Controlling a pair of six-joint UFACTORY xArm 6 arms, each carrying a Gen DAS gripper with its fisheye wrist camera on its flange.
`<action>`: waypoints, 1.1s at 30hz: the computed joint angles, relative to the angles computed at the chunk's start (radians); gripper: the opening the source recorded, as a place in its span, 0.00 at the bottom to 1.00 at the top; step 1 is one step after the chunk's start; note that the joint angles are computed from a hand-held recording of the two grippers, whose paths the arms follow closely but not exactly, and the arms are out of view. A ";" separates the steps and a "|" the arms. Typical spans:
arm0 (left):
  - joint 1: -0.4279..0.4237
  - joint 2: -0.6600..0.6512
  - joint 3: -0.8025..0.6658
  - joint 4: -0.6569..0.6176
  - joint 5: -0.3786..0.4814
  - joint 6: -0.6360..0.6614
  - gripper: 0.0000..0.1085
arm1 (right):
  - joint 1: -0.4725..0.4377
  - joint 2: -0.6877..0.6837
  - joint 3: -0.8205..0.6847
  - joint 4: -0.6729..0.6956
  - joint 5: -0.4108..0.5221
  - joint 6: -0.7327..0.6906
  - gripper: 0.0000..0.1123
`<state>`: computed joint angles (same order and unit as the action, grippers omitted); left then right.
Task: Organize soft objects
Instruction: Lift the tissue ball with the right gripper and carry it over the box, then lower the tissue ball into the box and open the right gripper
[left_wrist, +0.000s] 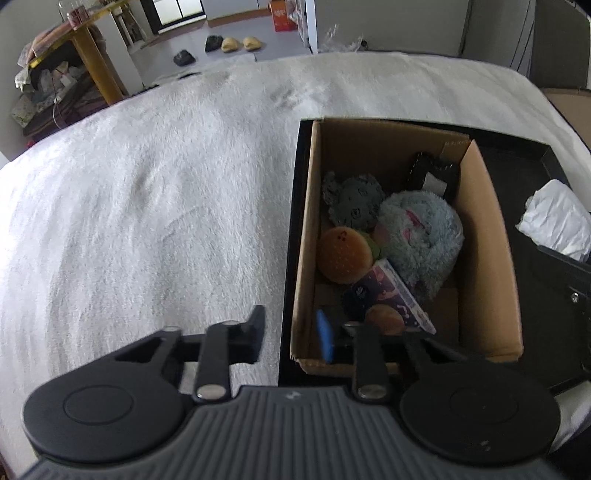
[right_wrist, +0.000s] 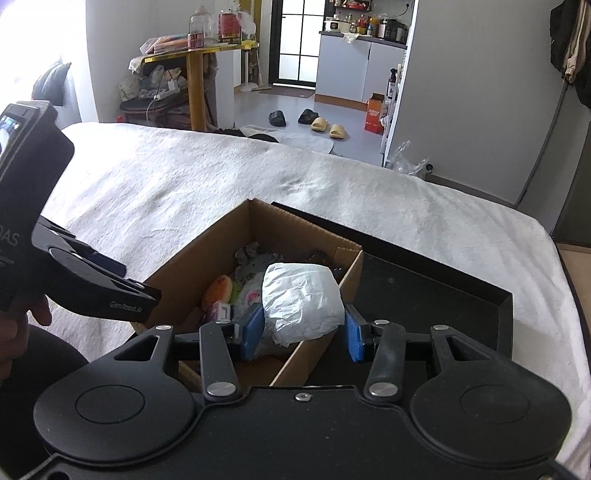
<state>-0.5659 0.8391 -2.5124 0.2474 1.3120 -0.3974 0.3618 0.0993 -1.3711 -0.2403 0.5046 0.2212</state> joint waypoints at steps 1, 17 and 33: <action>0.003 0.011 -0.018 -0.009 0.010 0.003 0.13 | 0.001 0.001 -0.001 -0.002 0.002 0.001 0.40; 0.017 -0.070 0.136 -0.053 -0.094 0.028 0.06 | 0.027 0.029 -0.027 0.015 0.038 -0.017 0.41; -0.008 -0.066 0.111 0.014 -0.063 0.015 0.07 | 0.002 -0.044 0.052 0.011 0.038 0.018 0.52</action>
